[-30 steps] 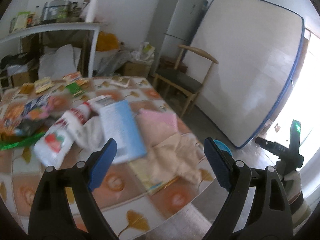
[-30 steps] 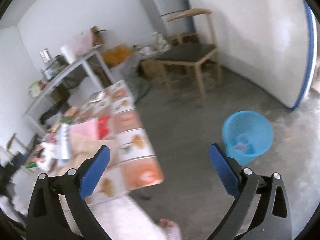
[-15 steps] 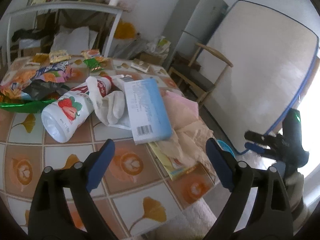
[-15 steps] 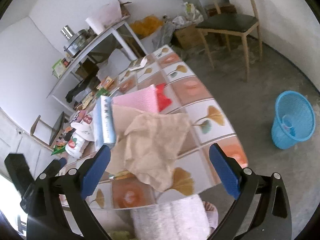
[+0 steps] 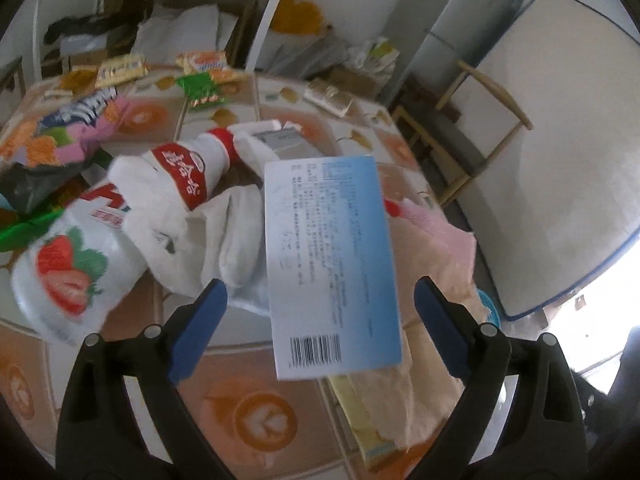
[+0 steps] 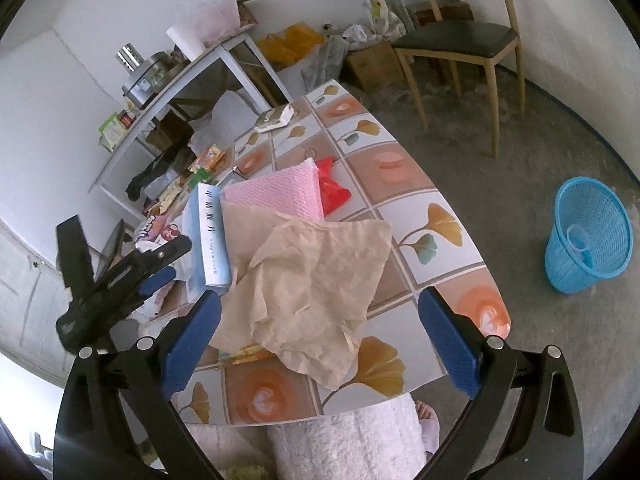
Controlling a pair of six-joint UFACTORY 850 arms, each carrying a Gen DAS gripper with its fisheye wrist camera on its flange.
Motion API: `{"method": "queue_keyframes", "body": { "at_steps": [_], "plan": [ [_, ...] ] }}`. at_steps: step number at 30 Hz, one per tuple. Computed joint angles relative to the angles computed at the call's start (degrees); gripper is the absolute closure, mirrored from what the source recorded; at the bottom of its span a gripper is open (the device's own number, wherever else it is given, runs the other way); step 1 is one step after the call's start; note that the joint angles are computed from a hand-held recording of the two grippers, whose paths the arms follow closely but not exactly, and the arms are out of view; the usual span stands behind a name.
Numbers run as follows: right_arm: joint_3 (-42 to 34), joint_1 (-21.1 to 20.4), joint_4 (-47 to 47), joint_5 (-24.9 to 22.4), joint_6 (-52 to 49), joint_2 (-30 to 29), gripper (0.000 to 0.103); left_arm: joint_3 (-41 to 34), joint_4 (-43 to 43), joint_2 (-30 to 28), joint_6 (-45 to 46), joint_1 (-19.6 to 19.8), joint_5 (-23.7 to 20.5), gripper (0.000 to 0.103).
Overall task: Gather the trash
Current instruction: 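Grasp the white-and-blue box with the left tool, then grasp the beige paper with the right tool while the left tool holds the box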
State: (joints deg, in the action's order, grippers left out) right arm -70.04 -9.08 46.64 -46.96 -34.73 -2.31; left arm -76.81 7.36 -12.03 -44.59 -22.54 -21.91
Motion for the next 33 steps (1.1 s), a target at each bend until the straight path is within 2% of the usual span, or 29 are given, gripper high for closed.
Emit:
{"method": "queue_keyframes", "body": {
  "at_steps": [8, 13, 19, 28, 33],
  "plan": [
    [-0.1, -0.5, 0.3, -0.3, 0.4, -1.0, 0.007, -3.0, -5.6, -3.4, 3.8, 0.7, -2.7, 0.013],
    [-0.1, -0.5, 0.3, -0.5, 0.3, -1.1, 0.007, -2.6, -6.3, -3.5, 4.2, 0.7, -2.5, 0.013],
    [0.1, -0.5, 0.3, -0.3, 0.5, -1.2, 0.007, -0.8, -11.2, -2.2, 9.5, 0.8, -0.9, 0.034],
    [0.5, -0.2, 0.4, 0.1, 0.3, -0.9, 0.007, 2.1, -8.9, 0.8, 7.6, 0.6, 1.6, 0.034],
    [0.3, -0.1, 0.4, -0.2, 0.9, -1.2, 0.007, 5.1, -13.2, 4.0, 11.3, 1.0, 4.7, 0.035]
  ]
}}
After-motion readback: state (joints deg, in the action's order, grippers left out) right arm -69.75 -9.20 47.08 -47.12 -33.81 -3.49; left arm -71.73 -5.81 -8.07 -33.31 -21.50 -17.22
